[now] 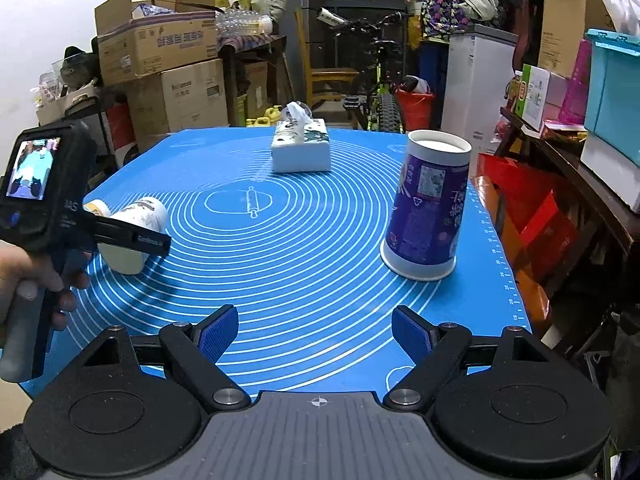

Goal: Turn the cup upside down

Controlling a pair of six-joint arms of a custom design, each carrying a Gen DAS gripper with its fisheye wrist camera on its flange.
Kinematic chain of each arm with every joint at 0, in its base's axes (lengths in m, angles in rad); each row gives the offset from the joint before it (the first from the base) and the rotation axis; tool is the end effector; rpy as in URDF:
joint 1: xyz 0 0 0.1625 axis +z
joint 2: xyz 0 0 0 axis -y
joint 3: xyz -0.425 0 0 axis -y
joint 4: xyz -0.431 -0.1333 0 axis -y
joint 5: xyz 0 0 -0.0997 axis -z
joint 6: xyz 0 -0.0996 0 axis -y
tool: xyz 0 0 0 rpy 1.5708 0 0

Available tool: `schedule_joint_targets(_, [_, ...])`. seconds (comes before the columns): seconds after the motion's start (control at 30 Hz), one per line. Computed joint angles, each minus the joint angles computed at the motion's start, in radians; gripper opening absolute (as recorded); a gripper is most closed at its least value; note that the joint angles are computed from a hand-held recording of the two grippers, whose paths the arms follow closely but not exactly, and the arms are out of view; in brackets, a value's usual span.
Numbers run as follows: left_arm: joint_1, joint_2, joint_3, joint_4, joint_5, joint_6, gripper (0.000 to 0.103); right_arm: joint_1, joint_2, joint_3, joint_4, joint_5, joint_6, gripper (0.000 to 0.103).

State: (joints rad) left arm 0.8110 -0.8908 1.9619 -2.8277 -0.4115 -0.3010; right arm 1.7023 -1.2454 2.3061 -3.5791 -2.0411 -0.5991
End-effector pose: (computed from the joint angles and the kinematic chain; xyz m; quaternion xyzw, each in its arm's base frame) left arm -0.2360 -0.5745 0.0939 0.1399 0.8228 -0.3428 0.4312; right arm 0.1499 -0.4609 0.2182 0.2098 -0.8462 0.3836 0.3045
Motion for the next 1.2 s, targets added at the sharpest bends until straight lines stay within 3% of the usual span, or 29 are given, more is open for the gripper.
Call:
schedule_joint_targets(0.53, [-0.122,-0.006,0.055,-0.038,-0.176,-0.074,0.060,-0.021,-0.006,-0.001,-0.034,-0.030,0.015,0.086])
schedule_joint_targets(0.87, [-0.117,0.023,0.048,0.012,-0.178,-0.091,0.066,-0.040,-0.008,-0.007,-0.020,-0.024,0.024,0.086])
schedule_joint_targets(1.0, [-0.118,0.018,0.059,-0.001,-0.173,-0.090,0.084,-0.035,-0.006,-0.008,-0.022,-0.030,0.020,0.086])
schedule_joint_targets(1.2, [-0.125,0.012,0.065,-0.009,-0.158,-0.074,0.088,-0.024,-0.003,-0.007,-0.026,-0.040,0.015,0.086])
